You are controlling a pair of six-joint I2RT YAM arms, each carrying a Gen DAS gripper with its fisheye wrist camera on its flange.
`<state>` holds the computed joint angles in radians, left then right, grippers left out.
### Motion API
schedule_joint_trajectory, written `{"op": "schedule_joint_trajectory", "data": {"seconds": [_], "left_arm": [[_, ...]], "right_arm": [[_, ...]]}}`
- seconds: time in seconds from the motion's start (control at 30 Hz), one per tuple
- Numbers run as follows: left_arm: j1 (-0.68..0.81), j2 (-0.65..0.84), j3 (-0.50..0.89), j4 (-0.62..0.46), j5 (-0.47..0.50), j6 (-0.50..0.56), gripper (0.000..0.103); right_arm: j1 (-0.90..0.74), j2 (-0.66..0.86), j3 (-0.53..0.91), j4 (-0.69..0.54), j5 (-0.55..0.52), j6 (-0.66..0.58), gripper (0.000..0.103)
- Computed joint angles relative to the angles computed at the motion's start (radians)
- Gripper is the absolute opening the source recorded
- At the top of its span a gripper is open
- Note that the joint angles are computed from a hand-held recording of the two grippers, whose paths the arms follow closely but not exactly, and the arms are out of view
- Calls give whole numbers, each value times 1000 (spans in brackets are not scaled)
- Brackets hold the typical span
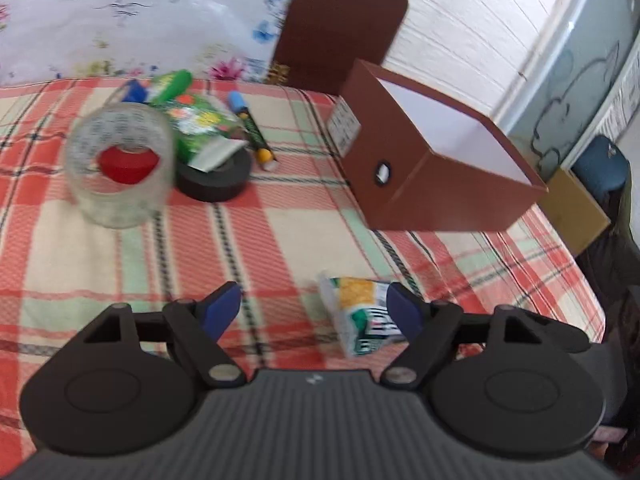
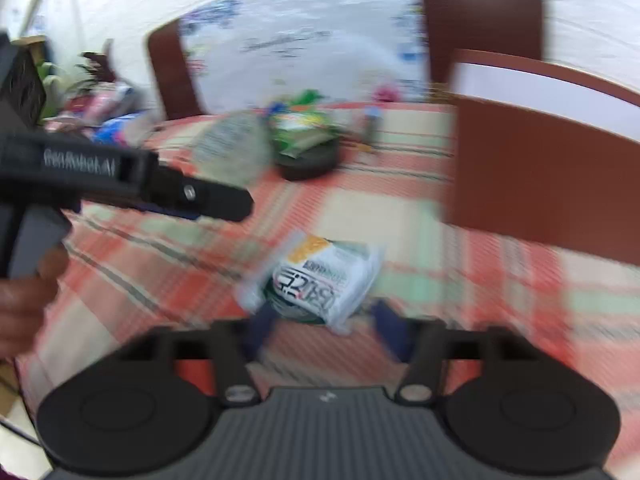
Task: Organize objects
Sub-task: 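Grasp the white-and-green snack packet with the left gripper, then carry the snack packet into the brown box and open the left gripper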
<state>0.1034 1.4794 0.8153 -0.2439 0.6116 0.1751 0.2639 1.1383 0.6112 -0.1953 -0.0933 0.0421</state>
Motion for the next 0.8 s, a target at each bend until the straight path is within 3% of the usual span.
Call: {"op": "schedule_joint_trajectory", "data": {"seconds": [0.1, 0.2, 0.3, 0.33, 0.37, 0.4, 0.47, 0.63, 0.8], "left_arm": [[-40, 12, 6, -7, -35, -24, 82], [-70, 25, 14, -35, -66, -45, 80], [-112, 54, 21, -33, -116, -68, 63], [-125, 77, 24, -19, -103, -78, 55], [-127, 89, 16, 6, -78, -82, 39], [-132, 85, 13, 13, -72, -96, 37], [-158, 35, 17, 1, -109, -114, 35], [-250, -61, 87, 28, -108, -131, 35], [-417, 35, 228, 127, -228, -192, 35]], "right_arm": [[-4, -86, -64, 5, 43, -55, 75], [0, -70, -60, 38, 32, -100, 75], [13, 23, -30, 99, 4, -135, 72], [25, 84, -4, 120, 2, -137, 67], [24, 135, 10, 143, -12, -138, 57], [25, 176, 25, 160, -12, -128, 54], [17, 184, 28, 187, -19, -99, 48], [-34, 11, -44, 300, 36, -113, 47], [-173, 37, 32, 361, 36, -152, 47]]}}
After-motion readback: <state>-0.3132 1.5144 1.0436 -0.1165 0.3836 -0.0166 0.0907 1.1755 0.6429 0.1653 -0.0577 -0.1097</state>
